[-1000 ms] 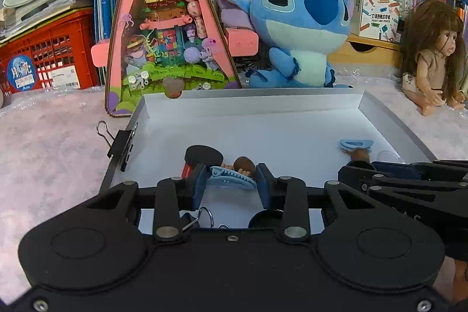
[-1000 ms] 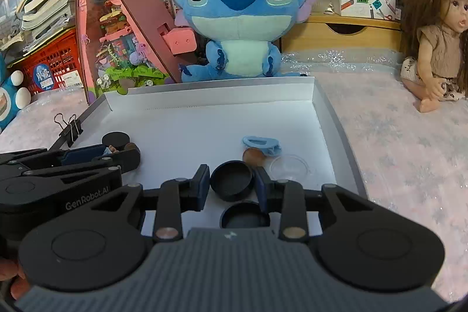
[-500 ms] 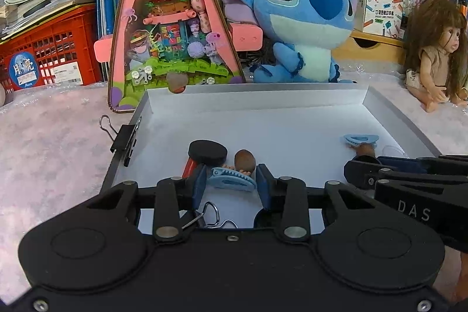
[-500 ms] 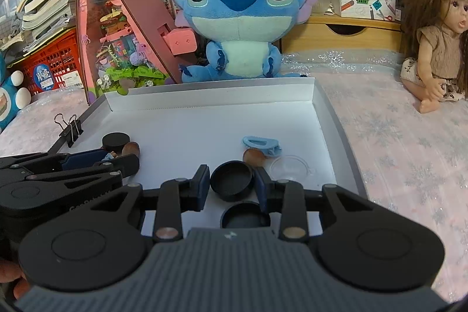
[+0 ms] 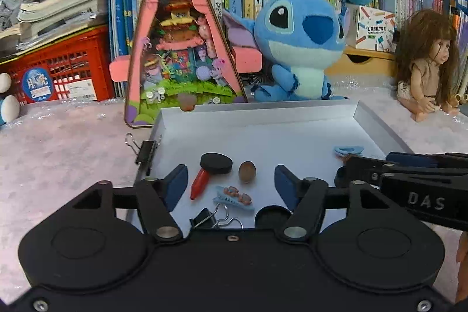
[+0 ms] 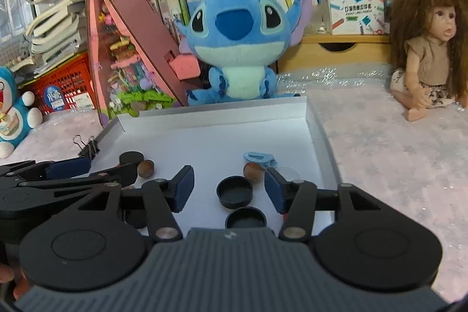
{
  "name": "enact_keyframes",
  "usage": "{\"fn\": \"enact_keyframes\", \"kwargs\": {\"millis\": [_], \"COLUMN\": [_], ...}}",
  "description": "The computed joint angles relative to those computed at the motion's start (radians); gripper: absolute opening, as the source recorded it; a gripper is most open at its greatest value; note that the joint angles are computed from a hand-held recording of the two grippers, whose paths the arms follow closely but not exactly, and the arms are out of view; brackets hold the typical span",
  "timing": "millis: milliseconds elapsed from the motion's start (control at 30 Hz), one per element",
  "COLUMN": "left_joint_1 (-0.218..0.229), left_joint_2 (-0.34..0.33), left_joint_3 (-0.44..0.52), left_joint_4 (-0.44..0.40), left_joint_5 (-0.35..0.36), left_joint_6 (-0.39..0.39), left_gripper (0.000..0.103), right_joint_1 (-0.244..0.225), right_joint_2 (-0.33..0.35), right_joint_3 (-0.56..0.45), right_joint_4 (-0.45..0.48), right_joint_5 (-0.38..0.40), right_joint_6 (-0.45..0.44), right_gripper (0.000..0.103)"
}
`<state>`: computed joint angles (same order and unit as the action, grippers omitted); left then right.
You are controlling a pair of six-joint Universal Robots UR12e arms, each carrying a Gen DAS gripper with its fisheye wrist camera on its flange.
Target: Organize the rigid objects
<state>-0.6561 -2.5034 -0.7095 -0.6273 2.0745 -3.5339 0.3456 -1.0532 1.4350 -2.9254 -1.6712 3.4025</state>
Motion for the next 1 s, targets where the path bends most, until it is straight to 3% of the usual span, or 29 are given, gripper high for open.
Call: {"fn": "enact_keyframes", "kwargs": {"millis": [233, 633, 1000], "left_joint_1": [-0.018, -0.043, -0.059], "left_joint_2": [0.071, 0.167, 0.195], "left_joint_3": [-0.117, -0.289, -0.378], "left_joint_4": [0.071, 0.117, 0.096], "left_joint_5": [0.025, 0.054, 0.085], "left_joint_6": [-0.009, -0.035, -0.107], "left_gripper": [0.079, 0.081, 0.083], "right_joint_1": [0.008, 0.028, 0.044], "right_joint_2": [-0.049, -0.108, -0.131], "right_joint_3": [0.065, 0.159, 0.216], "right_joint_4": [-0.048, -0.082, -0.05], "right_joint_5": [-0.022, -0.053, -0.085], "right_joint_6": [0.005, 0.0, -0.023], "right_gripper": [0.079, 0.084, 0.09]}}
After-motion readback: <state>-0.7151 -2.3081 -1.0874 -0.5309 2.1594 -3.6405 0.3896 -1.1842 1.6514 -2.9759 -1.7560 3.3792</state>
